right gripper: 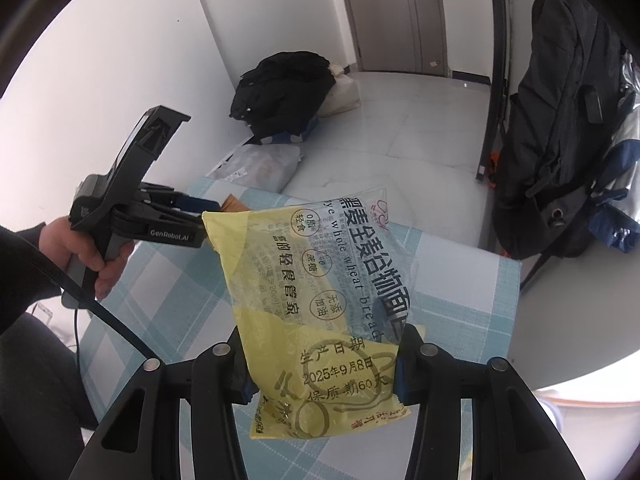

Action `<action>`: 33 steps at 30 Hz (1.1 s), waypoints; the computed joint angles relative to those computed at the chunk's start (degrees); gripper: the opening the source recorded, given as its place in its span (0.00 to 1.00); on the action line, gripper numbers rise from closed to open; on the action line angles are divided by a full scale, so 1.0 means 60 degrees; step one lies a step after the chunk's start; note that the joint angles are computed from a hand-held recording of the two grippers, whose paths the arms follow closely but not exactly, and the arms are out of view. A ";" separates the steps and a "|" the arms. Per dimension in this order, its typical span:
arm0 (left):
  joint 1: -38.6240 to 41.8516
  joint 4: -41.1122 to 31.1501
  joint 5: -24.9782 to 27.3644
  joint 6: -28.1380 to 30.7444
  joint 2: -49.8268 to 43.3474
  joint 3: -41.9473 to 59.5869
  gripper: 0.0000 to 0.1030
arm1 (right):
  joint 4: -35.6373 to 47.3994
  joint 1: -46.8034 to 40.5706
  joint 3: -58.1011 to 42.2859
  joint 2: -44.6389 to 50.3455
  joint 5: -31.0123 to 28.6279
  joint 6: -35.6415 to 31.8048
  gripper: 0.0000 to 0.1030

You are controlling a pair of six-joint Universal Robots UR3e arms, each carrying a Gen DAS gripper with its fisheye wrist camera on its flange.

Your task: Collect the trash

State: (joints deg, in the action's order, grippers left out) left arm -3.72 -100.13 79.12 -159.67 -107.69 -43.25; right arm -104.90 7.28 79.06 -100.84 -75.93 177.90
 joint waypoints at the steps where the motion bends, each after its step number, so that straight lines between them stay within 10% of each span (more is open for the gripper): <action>1: -0.0006 -0.0049 0.0015 -0.0035 0.0006 0.0027 0.47 | 0.0016 -0.0002 -0.0005 -0.0015 0.0001 0.0005 0.46; 28: 0.1367 -0.2286 -0.1991 -0.0620 0.2410 -0.1778 0.41 | 0.0142 -0.0279 0.0467 -0.1013 0.0298 0.0235 0.46; 30: 0.1654 -0.2505 -0.2354 -0.0604 0.2776 -0.2093 0.17 | 0.0238 -0.0256 0.0408 -0.1038 0.0304 0.0318 0.46; 33: 0.1927 -0.2843 -0.2607 -0.0575 0.3212 -0.2441 0.17 | 0.0283 -0.0197 0.0390 -0.1111 0.0351 0.0423 0.46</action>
